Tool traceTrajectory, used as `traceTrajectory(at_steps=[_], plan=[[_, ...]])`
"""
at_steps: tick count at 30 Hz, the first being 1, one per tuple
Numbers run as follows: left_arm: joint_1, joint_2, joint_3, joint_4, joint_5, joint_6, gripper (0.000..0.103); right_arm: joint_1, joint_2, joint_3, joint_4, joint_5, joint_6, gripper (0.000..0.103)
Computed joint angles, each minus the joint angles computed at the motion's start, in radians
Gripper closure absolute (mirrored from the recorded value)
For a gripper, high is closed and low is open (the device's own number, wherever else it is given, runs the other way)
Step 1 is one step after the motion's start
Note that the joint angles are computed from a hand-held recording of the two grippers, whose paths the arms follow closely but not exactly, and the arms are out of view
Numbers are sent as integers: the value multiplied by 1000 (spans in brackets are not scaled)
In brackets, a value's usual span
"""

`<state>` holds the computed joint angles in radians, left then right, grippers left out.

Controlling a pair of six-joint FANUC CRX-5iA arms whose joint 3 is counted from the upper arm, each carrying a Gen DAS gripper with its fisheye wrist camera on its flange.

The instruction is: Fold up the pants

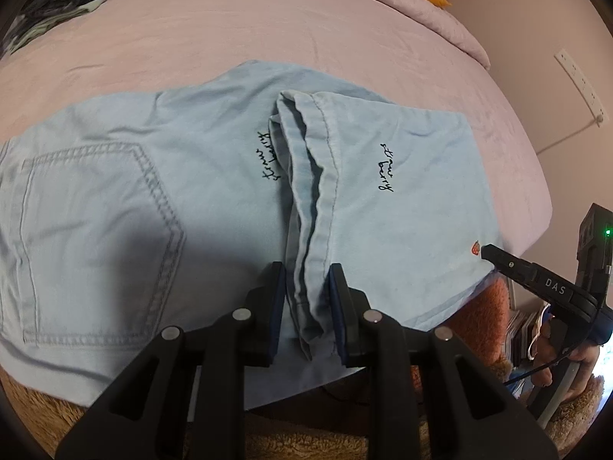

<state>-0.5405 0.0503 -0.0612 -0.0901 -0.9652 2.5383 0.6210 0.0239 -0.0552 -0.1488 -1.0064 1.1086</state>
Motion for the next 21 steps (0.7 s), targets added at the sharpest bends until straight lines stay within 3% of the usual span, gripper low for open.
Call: traceTrajectory(at_steps=[7,11,13,14,15,17,21], plan=[[-9,-42,-39,13,21,10,75,20,41,56,42,-77,-35,70],[-17,-80,-30,-34,-29,50,62,53,64,93,114,-126,-77,66],[-43,-119,-11,-127,-79,133,54,87,57,86,196,-118,-121,65],[-53,-132,-4,-164,-104,164,42,104,53,80,236,-108,-144,62],[-69,-155,6,-223,-146,215,32,119,47,73,274,-94,-163,52],[-92,-188,18,-308,-227,295,23,141,29,56,321,-47,-190,33],[-103,-271,-18,-400,-355,436,20,170,28,75,319,8,-173,30]])
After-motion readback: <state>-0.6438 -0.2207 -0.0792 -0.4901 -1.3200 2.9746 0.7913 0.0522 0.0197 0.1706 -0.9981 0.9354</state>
